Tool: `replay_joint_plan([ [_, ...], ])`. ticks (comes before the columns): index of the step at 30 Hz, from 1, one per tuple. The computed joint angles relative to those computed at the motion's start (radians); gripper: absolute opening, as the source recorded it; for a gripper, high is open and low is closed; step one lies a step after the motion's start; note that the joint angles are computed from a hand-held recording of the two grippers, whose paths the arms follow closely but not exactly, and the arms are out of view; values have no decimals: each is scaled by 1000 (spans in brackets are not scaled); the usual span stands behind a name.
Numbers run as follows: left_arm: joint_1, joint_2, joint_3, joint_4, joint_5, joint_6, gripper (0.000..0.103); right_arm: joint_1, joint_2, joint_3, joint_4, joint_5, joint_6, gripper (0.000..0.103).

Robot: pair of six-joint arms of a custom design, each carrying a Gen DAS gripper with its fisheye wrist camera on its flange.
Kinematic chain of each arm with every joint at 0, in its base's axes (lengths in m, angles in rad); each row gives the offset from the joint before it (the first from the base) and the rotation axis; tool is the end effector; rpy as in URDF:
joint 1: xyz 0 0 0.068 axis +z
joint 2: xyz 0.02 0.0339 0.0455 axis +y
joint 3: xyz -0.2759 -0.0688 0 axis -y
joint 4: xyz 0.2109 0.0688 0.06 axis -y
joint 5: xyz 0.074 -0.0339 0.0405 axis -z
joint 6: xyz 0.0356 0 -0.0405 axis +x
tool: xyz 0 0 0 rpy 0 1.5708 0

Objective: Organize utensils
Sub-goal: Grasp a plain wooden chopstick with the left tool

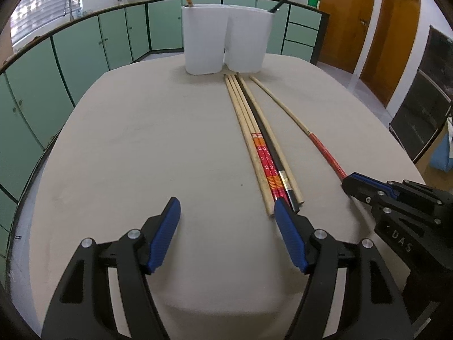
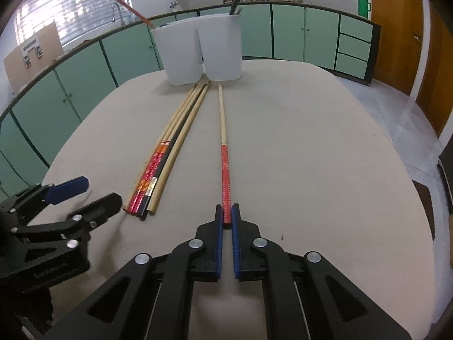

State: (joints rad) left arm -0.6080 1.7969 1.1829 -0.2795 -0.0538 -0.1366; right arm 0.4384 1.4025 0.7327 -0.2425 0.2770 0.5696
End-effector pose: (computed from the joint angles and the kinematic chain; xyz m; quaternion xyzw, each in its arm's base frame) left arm 0.2945 -0.2026 0.2245 0.2115 0.9189 -0.0972 0.3186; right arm 0.2238 0.0942 0.2160 0.1060 0.9323 0.0403 0.3435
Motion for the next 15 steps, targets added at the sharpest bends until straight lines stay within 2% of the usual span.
replay_joint_plan([
  [9,-24,45,45,-31,-62,-9,69,-8,-2,-7,11,-13,-2,6],
  [15,11,23,27,-32,-58,-24,68,-6,1,-6,11,-12,0,6],
])
